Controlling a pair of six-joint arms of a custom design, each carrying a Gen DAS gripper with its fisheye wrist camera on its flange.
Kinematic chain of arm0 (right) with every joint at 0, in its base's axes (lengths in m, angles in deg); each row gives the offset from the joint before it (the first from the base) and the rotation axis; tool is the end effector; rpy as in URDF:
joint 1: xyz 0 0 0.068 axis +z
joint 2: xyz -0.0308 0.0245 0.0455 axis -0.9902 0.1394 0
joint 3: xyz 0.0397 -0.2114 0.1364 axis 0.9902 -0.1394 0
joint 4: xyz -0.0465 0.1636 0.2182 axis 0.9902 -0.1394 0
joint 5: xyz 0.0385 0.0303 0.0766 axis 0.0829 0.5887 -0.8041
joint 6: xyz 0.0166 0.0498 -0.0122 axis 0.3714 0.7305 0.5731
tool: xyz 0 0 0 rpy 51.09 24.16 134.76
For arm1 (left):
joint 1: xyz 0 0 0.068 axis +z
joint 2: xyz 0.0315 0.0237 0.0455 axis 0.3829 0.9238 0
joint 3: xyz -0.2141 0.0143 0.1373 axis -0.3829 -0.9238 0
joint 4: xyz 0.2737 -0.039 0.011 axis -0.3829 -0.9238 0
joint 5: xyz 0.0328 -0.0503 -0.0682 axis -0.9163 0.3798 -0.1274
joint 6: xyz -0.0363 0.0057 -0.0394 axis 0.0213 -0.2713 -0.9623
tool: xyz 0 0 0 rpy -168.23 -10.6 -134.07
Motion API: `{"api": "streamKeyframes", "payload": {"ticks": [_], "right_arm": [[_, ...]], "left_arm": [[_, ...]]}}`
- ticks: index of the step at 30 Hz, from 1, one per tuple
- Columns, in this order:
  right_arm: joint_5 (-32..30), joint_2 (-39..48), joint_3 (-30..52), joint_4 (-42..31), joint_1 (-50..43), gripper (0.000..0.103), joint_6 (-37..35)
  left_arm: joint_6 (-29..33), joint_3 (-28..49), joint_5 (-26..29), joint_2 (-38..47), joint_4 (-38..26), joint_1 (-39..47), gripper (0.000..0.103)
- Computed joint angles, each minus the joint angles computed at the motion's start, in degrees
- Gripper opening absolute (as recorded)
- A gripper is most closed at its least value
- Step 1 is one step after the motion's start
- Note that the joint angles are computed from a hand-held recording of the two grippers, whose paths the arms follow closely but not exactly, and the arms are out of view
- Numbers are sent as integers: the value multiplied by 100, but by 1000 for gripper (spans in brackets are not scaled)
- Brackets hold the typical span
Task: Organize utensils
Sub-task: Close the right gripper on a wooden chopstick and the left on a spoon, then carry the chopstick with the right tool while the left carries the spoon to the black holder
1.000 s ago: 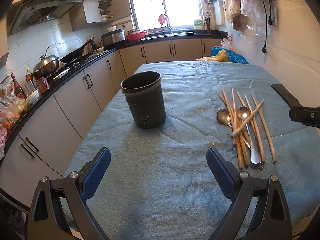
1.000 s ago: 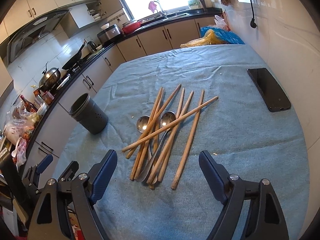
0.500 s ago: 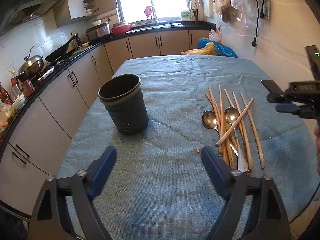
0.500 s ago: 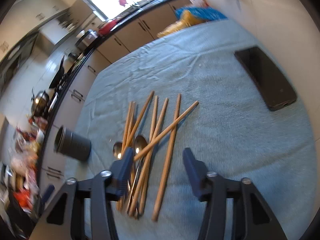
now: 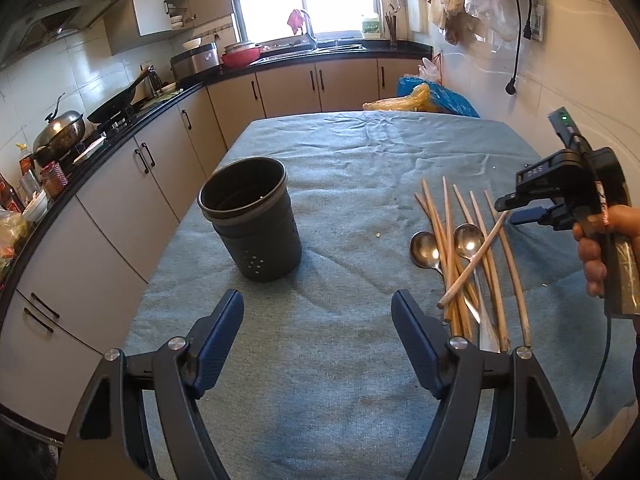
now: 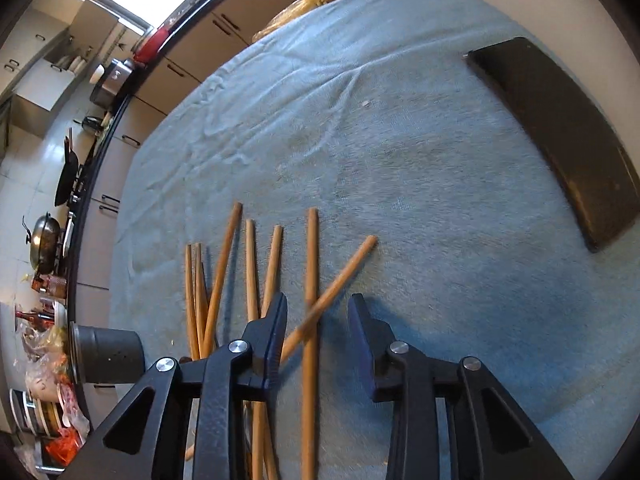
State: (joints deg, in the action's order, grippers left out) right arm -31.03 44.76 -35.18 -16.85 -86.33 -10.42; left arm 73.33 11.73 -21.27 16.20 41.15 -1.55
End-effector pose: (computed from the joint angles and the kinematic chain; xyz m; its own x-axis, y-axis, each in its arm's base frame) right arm 0.2669 -0.0106 0.1448 -0.7153 0.6555 -0.2423 0.4923 0.7187 0.4911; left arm 0.1907 -0.0802 0.2136 -0.6397 0.3404 -0.6892 0.3573 0.9255 0.1255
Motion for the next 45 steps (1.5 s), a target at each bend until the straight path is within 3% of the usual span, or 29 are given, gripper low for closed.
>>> {"api": "streamKeyframes", "payload": {"ticks": [2,3,6,9,15,20,23,26,28,31,35,38,41,45], "right_arm": [[86,188,106,74,40,25,-35],[30,268,146,126,47,14,-68],[-91,337,97,340,32,8,-136],[-130,42,-79,465,-16,7,-215],[-621,-1470,-776,403,-403,7,-404],[-807,-3011,-1247,-111,-478,7,-578],[-765,-3724,-1418,-402,-411,7,-597],[-758,-4191,-1455,-701,-375,7,-698],[-728,-4415,-1449,-878,-338,7,-785],[-766,-4661,-1443,-1066,-369,7,-866],[-799,-4716,-1441,-1086,-353,7,-905],[-773,-4716,-1452,-1044,-290,7,-886],[-698,-4764,-1444,-1080,-222,7,-874],[-609,-4840,-1442,-1117,-127,7,-840]], "left_arm": [[20,44,4,52,-14,2,76],[35,79,10,83,-26,0,76],[39,212,21,199,-96,-49,76],[26,434,73,425,-192,-125,76],[-76,1098,316,1329,-288,-350,75],[-211,1915,847,2709,-336,-422,52],[-269,2429,1410,3480,-434,-350,49],[-463,2753,1344,4034,-390,-395,42],[-508,2944,1377,4353,-412,-408,33],[-565,3099,1469,4683,-415,-410,31],[-650,3184,1474,4957,-278,-391,20],[-658,3161,1547,5020,-110,-344,20],[-685,3262,1767,5202,-114,-314,9],[-745,3116,1674,5083,115,-416,6]]}}
